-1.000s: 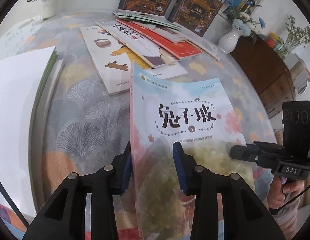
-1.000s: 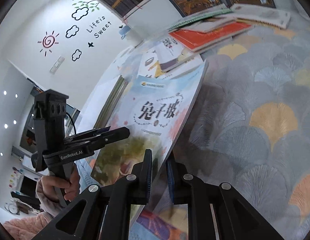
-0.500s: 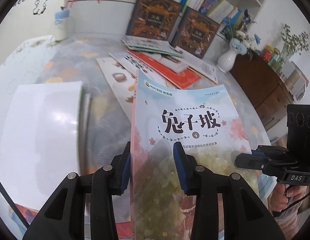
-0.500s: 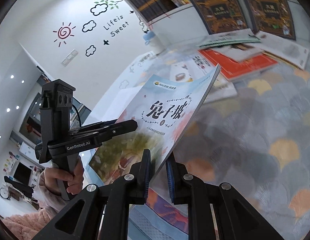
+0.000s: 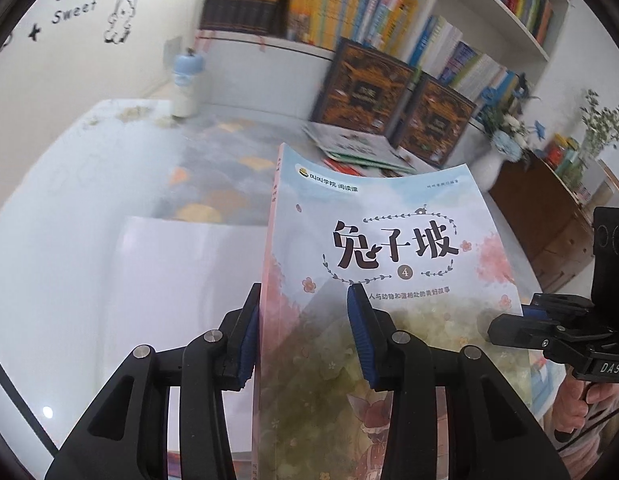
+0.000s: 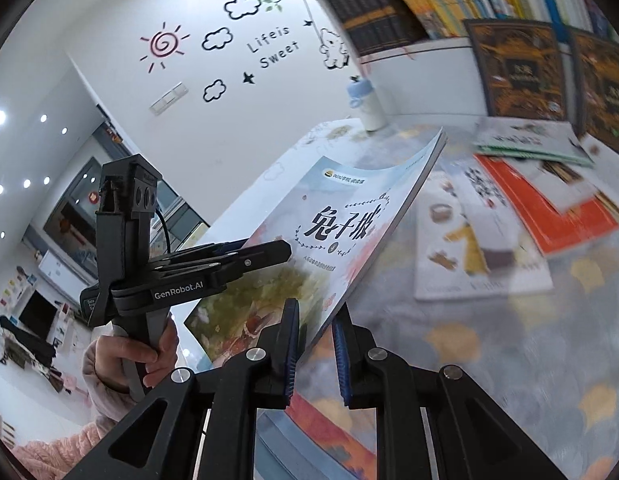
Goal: Organize books
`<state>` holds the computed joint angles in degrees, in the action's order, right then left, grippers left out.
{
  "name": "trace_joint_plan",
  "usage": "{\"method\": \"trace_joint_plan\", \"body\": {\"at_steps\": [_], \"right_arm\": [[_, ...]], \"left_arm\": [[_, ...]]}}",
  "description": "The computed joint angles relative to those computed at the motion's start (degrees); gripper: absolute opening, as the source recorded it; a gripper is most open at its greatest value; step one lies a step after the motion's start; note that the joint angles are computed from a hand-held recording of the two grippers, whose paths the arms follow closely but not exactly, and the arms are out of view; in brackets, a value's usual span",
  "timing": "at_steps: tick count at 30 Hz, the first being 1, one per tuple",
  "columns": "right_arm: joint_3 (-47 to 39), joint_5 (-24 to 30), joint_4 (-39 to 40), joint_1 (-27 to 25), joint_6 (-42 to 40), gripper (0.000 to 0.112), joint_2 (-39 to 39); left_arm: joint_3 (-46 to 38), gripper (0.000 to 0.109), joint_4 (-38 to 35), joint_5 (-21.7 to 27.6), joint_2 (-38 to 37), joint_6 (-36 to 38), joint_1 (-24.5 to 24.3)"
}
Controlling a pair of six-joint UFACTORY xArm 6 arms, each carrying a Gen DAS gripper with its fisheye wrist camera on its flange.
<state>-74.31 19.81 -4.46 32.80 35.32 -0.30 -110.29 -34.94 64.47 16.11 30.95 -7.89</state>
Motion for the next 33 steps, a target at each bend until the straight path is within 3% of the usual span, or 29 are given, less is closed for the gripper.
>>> {"method": "trace_joint_plan", "body": {"at_steps": [4,9,13,19,23,26,31,33], "right_arm": [[-7.4,0.6,0.8,0.1,-0.5,0.016,6.6],[-17.4,3.2,6.3,0.5,-5.2,0.016,15.7],[-23.1,2.8,3.2,0.6,-1.9,0.016,21.9],[-31.4,5.1,8.3,0.5,-3.8,0.016,30.1],[-32.8,6.5,6.2,0.5,-2.5,0.016,31.5],[-34.1,8.3,3.3,0.6,-0.3,0.016,32.6],[-31.7,6.9,5.0,0.6,-0.6,0.017,31.8],[-30.6,6.6,6.1,0.6,-0.5,0.018,31.4]], "left_arm": [[-1.5,0.037,1.8,-2.0,1.6,-0.6,1.6],[-5.6,0.037,1.0,-0.7,5.3,-0.6,4.7],[-7.5,0.037,1.8,-1.6,7.8,-0.2,5.9],[-14.0,0.037,3.1,1.0,13.9,-1.5,7.0],[-17.1,0.04,2.6,3.5,16.8,-0.1,7.3],[-16.4,0.041,3.6,2.4,17.3,0.6,6.5],[-14.6,0.043,5.8,0.7,17.2,-1.0,6.0],[-12.2,0.051,5.8,-1.0,15.8,-1.1,6.1]]}}
